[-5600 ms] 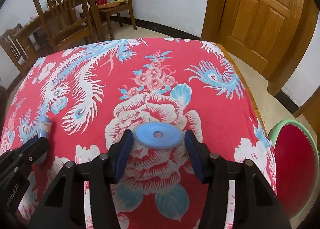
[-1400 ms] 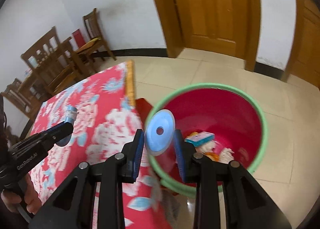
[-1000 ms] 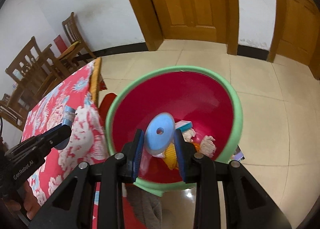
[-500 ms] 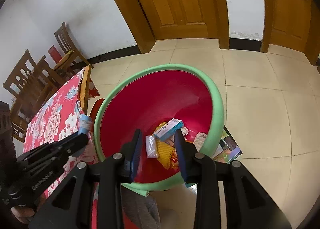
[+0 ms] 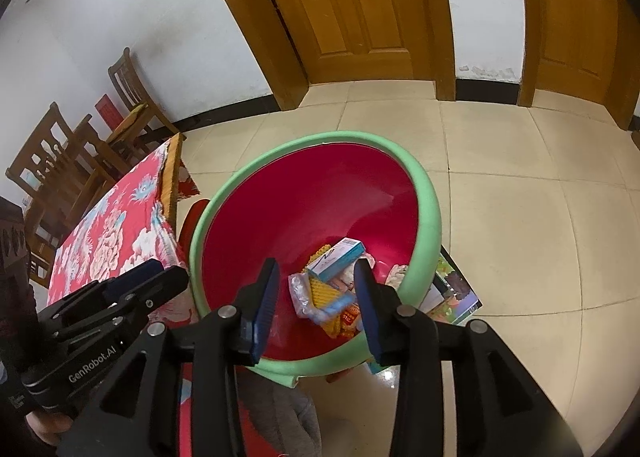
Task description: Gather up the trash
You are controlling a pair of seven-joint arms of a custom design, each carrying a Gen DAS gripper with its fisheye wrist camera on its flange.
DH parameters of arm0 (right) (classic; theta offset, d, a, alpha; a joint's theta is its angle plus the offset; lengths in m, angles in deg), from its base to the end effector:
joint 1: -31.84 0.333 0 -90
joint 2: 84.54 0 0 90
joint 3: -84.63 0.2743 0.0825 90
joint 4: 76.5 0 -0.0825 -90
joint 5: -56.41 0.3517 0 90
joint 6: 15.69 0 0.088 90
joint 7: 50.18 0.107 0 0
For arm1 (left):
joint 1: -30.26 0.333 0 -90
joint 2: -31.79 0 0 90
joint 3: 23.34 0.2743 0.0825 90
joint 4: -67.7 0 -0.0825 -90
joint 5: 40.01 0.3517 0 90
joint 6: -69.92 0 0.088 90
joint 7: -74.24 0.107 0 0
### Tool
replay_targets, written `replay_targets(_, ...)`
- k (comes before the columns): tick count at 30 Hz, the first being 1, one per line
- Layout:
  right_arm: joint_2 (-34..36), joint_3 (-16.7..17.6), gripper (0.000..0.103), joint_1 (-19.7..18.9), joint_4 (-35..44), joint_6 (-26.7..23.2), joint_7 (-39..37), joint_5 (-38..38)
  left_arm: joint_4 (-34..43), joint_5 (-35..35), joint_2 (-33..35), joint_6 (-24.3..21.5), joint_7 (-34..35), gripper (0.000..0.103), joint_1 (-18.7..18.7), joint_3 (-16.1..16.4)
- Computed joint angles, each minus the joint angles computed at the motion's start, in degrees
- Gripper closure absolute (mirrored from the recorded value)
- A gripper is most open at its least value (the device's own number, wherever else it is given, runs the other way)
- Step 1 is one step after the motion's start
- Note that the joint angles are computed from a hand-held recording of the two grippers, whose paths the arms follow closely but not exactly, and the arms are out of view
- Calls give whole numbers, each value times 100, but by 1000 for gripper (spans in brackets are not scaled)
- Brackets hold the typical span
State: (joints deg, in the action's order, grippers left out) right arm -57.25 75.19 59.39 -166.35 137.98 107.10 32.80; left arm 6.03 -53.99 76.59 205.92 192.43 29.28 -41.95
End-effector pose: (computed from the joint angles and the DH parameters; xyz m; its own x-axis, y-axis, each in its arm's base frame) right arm 0.6384 0.2418 0.4186 -0.3692 -0.8793 -0.3008 -0.6550 0.4758 -0.5871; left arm 0.7207 -0.1679 0.4178 -0.5652 -0.8043 0.1832 -0.7115 0.3630 -0.6016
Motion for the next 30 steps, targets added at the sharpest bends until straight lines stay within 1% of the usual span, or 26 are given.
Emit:
replay_targets(3,-2,1,60,64,57,-28,1,-61,-280,-60,-198,148,-54,63,107,22)
replay_targets(5,-11,3,56,110,93,-50,14,-110,-436,-74,-317,246,-114,58,162,52)
replay_targets(8,17,25,50,182,216,-86,13,-190,-771,-132,-544,465,-160,54,292,69)
replay_targets(10,57,64,48,225,341,-121,-43,-214,-1045,-193,-734,644,-180,52,405,79)
replay_targets(13,145,118,47,278,549,-185,-150,-205,-1373,-270,-975,875,-218,45,541,98)
replay_targets(15,212,150,45,329,705,-217,-241,-194,-1589,-314,-1133,1053,-238,43,642,131)
replay_targets(18,343,176,44,420,965,-258,-358,-173,-1858,-355,-1339,1247,-293,38,755,170)
replay_targets(19,396,184,42,456,1066,-275,-400,-163,-1965,-369,-1420,1321,-318,36,794,191)
replay_targets(25,672,207,35,659,1575,-408,-621,-83,-2480,-466,-1809,1623,-375,35,1021,267)
replay_targets(30,850,209,33,805,1923,-539,-801,-8,-2915,-570,-2153,1834,-428,34,1158,369)
